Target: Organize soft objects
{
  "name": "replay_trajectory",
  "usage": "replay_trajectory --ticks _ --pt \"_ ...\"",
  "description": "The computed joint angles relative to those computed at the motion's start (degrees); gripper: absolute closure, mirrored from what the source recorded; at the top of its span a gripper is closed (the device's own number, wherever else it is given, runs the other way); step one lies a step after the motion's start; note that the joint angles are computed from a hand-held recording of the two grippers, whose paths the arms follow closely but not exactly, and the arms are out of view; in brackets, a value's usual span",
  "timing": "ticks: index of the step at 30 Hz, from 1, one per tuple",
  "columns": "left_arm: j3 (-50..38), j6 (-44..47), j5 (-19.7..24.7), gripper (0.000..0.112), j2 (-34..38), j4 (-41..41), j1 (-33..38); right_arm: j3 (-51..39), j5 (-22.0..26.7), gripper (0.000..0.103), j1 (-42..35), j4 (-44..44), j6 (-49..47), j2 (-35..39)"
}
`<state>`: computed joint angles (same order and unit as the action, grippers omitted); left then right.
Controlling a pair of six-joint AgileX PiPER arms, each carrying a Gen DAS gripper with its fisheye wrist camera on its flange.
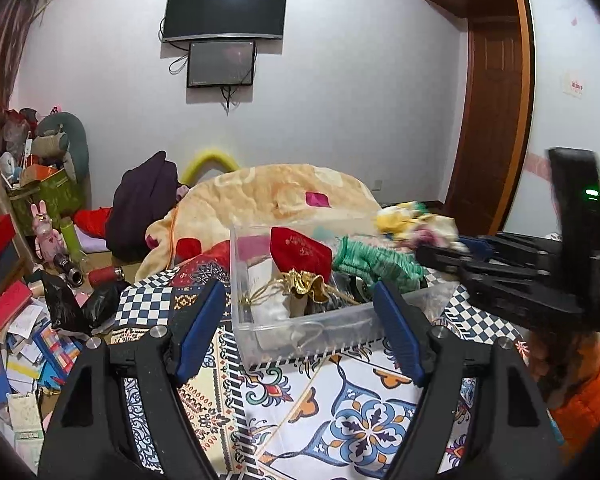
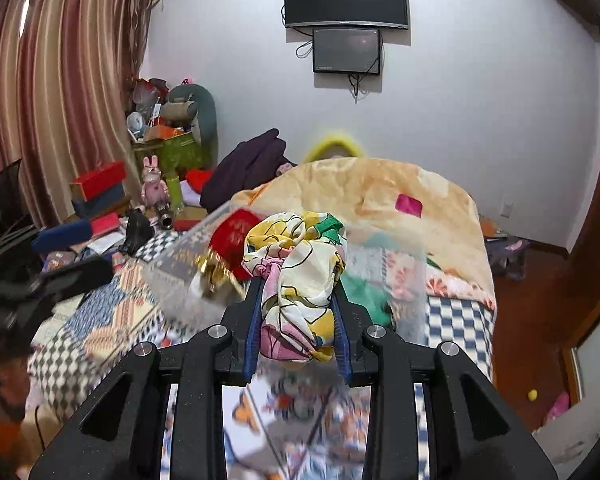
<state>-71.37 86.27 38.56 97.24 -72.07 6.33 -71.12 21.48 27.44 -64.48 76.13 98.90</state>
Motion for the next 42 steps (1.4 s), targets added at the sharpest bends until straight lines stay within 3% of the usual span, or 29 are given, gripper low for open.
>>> replay_trajectory --ticks 4,7,9,12,21,26,33,35,42 --pt "-0.58 -0.07 0.47 0.036 0.13 -0.55 0.19 -5.86 -0.36 0.075 -1.62 9.31 -9.4 5.6" --pt "-0.95 0.08 0.99 0.036 0.25 -1.04 0.53 -8.69 0.66 0.067 -2.32 16.36 -15.95 8.36" --pt "-1.03 0.24 1.09 0.036 0.15 -1.41 0.68 -9.86 2.22 0.044 -2.08 18.08 -17.81 9.37" --pt "-1.28 0.08 1.28 0.036 -0.02 -1.71 0.79 -8.64 3.18 0.031 -1.01 13.31 -13.95 8.49" --pt "-1.62 0.01 3.53 0.036 -3.25 -4.65 1.75 0.61 4.42 0.024 1.48 -1.42 0.71 -4.13" --pt "0.22 1.74 5.44 0.031 -8.0 -7.63 3.05 6.7 10.65 0.018 7.23 -13.51 12.12 -14.14" --pt "2.11 2.29 9.25 0.015 -13.42 -10.18 5.78 10.34 18.51 0.001 14.16 -19.05 18.41 -21.69" --pt "2.76 2.55 10.19 0.01 -14.95 -10.79 6.59 10.64 20.34 0.0 15.91 -19.72 19.23 -22.7" --pt "3.02 0.66 14.26 0.01 -17.31 -10.57 8.9 11.17 23.79 0.0 19.38 -21.86 22.05 -23.03"
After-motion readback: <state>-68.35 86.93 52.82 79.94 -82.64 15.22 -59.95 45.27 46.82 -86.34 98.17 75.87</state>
